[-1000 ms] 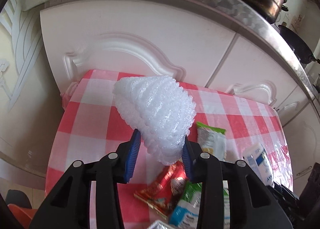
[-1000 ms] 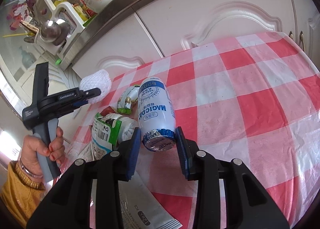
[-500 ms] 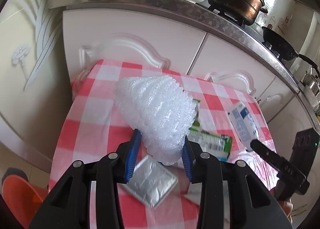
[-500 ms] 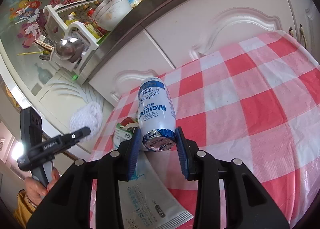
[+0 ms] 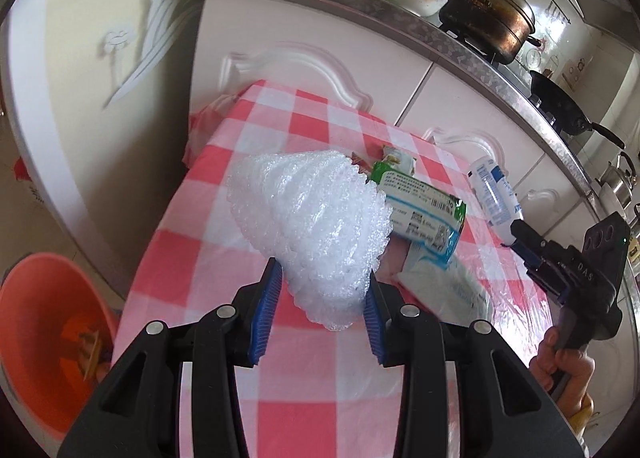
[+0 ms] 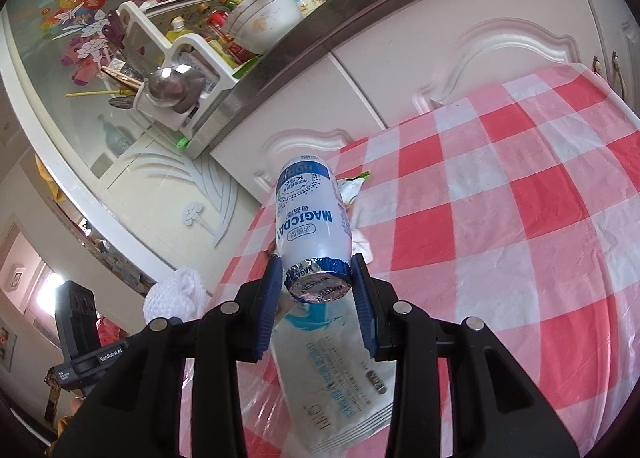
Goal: Collect trash
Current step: 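Lift the foam sleeve and MAGICDAY bottle and turn toward the bucket, then release the foam sleeve from the left tool while the right tool drops the bottle into the bucket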
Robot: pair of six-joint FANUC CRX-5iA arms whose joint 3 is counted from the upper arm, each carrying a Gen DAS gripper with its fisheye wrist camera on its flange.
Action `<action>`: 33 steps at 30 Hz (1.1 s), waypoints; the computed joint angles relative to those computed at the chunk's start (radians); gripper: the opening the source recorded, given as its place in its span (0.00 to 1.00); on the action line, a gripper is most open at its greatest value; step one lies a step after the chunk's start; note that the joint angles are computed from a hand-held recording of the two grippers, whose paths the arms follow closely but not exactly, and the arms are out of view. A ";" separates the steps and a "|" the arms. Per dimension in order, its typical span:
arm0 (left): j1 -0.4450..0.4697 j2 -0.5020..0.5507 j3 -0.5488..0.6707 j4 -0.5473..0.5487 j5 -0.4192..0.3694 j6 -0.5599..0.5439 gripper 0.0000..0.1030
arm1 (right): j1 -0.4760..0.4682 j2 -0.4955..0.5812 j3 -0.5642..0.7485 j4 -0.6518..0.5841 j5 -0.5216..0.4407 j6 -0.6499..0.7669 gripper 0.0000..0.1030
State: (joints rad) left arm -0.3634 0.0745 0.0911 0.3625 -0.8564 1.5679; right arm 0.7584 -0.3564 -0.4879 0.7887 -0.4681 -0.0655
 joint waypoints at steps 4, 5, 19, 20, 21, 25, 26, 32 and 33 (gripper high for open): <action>0.026 -0.069 -0.086 0.011 0.011 -0.012 0.39 | 0.011 -0.007 0.000 -0.001 0.036 -0.012 0.36; 0.032 -0.084 -0.106 0.015 0.014 -0.016 0.39 | 0.014 -0.007 0.001 -0.003 0.045 -0.011 0.36; 0.166 -0.265 -0.344 0.112 0.032 -0.085 0.39 | 0.170 0.098 0.168 -0.102 -0.062 0.187 0.36; 0.185 -0.281 -0.362 0.116 0.029 -0.090 0.39 | 0.182 0.109 0.186 -0.117 -0.072 0.212 0.36; 0.199 -0.294 -0.375 0.117 0.027 -0.092 0.39 | 0.195 0.122 0.204 -0.131 -0.079 0.236 0.36; 0.273 -0.356 -0.438 0.133 0.019 -0.105 0.39 | 0.244 0.192 0.305 -0.238 -0.120 0.375 0.36; 0.291 -0.368 -0.451 0.137 0.019 -0.110 0.39 | 0.252 0.211 0.334 -0.277 -0.127 0.418 0.36; 0.411 -0.438 -0.527 0.157 0.010 -0.129 0.39 | 0.297 0.340 0.519 -0.477 -0.209 0.651 0.36; 0.430 -0.448 -0.538 0.155 0.009 -0.128 0.39 | 0.302 0.367 0.560 -0.514 -0.229 0.697 0.36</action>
State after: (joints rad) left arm 0.0669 -0.3730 -0.4470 0.5177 -0.8476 1.4395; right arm 1.0607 0.0107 0.0722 0.2752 -0.6973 0.6312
